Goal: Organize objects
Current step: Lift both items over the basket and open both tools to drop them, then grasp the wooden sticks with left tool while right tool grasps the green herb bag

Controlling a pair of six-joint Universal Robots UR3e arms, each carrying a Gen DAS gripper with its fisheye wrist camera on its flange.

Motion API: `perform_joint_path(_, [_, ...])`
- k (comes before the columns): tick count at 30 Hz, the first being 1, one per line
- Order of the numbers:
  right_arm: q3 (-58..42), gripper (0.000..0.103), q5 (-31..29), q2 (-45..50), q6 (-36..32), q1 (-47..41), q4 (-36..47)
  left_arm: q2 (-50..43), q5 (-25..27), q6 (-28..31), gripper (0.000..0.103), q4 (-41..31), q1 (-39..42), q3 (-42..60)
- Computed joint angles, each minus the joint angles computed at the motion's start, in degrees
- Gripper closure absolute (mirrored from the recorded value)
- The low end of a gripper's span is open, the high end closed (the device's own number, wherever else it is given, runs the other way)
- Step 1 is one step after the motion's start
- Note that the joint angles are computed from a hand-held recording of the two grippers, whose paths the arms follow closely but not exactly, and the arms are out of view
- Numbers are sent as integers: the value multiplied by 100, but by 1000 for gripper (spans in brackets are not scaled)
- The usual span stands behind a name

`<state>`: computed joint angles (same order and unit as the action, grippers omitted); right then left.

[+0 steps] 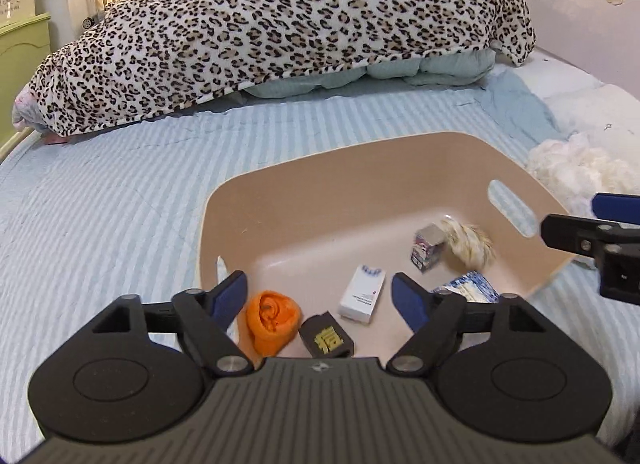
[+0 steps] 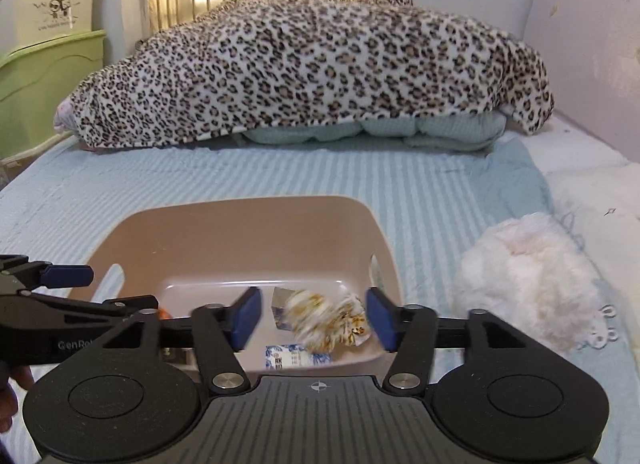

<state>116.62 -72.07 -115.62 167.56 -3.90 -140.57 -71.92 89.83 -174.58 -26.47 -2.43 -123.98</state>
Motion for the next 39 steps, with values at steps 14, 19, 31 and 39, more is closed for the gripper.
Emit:
perform_joint_path(14, [677,22,1385,-2741,-1915,-1968,3148,2018,-335,89,17,-1249,408,-1087])
perform_joint_path(19, [1108,22,1021,-2790,-1992,-1727,3072,2062,-161,-30,17,-1100,212,-1469])
perform_joint_path(31, [1776,22,411,-1985,-1635,-984,1992,903,44,-350,17,105,-359,-1895])
perform_joint_path(39, [1825,22,266,-1302,-1522,-680,1765,73,-50,-508,17,726,-494,-1841])
